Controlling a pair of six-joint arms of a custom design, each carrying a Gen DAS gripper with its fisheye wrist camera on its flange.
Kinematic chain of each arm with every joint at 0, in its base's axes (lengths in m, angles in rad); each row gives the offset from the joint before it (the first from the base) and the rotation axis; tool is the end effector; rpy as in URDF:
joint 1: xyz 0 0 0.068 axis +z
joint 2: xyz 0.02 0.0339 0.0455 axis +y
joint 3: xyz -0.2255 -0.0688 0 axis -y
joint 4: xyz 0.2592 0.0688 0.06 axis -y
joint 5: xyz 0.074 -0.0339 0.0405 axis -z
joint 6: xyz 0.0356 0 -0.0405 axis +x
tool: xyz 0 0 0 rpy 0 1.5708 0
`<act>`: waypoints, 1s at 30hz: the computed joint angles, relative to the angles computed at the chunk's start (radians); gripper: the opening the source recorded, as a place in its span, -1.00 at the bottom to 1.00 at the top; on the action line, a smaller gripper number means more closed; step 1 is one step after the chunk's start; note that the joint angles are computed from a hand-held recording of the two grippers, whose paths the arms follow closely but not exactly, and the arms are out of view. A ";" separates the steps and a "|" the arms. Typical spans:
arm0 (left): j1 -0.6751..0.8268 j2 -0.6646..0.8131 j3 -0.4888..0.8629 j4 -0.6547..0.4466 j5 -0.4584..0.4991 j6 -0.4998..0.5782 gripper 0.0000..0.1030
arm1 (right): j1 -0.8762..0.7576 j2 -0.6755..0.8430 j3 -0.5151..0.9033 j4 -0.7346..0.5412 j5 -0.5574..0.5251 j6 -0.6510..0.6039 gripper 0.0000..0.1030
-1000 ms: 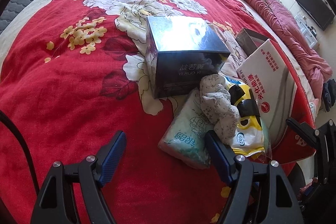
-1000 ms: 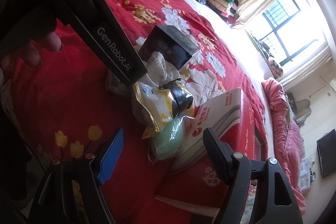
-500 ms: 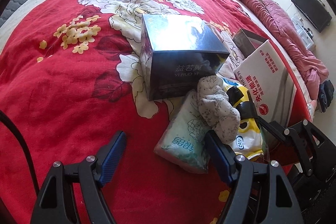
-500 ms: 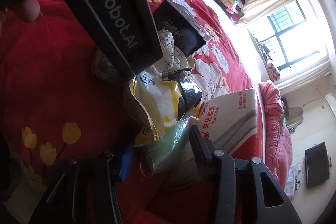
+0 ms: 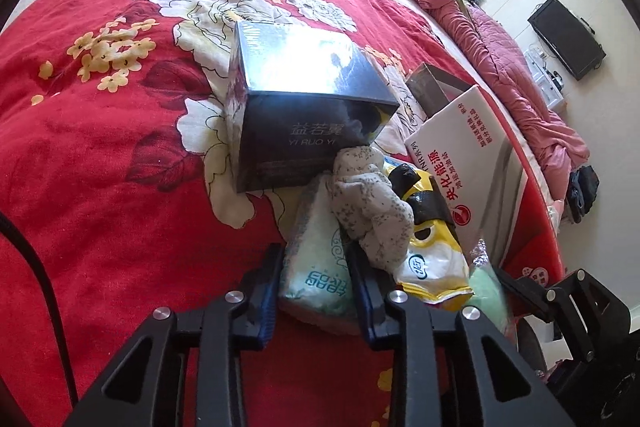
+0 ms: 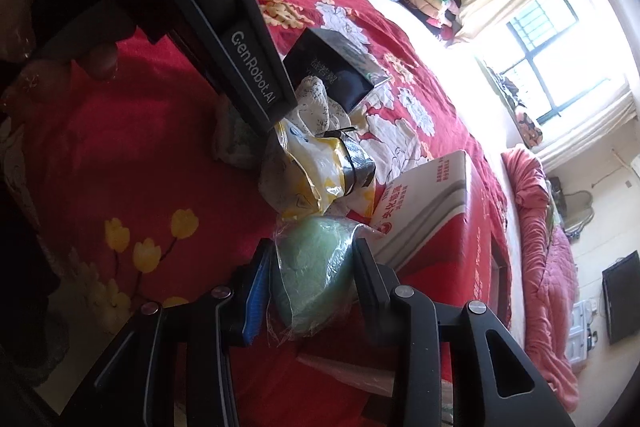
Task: Organize soft objects
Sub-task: 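Carry the tissue packet and bagged ball over the pink book tray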
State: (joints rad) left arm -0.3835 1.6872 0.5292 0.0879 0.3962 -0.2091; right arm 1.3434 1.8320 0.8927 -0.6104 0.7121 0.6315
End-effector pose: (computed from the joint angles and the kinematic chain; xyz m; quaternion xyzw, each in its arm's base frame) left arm 0.2327 -0.1087 0.0304 0.1313 0.9420 -0.2533 0.1766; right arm 0.0862 0.2693 0.0566 -0.3232 0.8798 -0.1837 0.2964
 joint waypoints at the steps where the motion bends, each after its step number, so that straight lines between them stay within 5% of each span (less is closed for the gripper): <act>1: 0.007 0.000 -0.002 0.002 0.009 0.005 -0.41 | -0.004 -0.029 -0.014 0.003 -0.003 0.008 -0.21; 11: 0.145 -0.107 -0.071 -0.020 0.048 0.042 -0.48 | -0.043 -0.204 -0.087 0.067 -0.039 0.061 -0.21; 18: 0.181 -0.385 -0.191 -0.108 0.023 0.052 -0.48 | 0.010 -0.297 -0.138 0.081 -0.012 0.184 -0.21; 30: -0.090 -0.870 -0.224 -0.430 -0.307 -0.023 -0.48 | 0.121 -0.462 -0.200 0.020 0.092 0.329 -0.21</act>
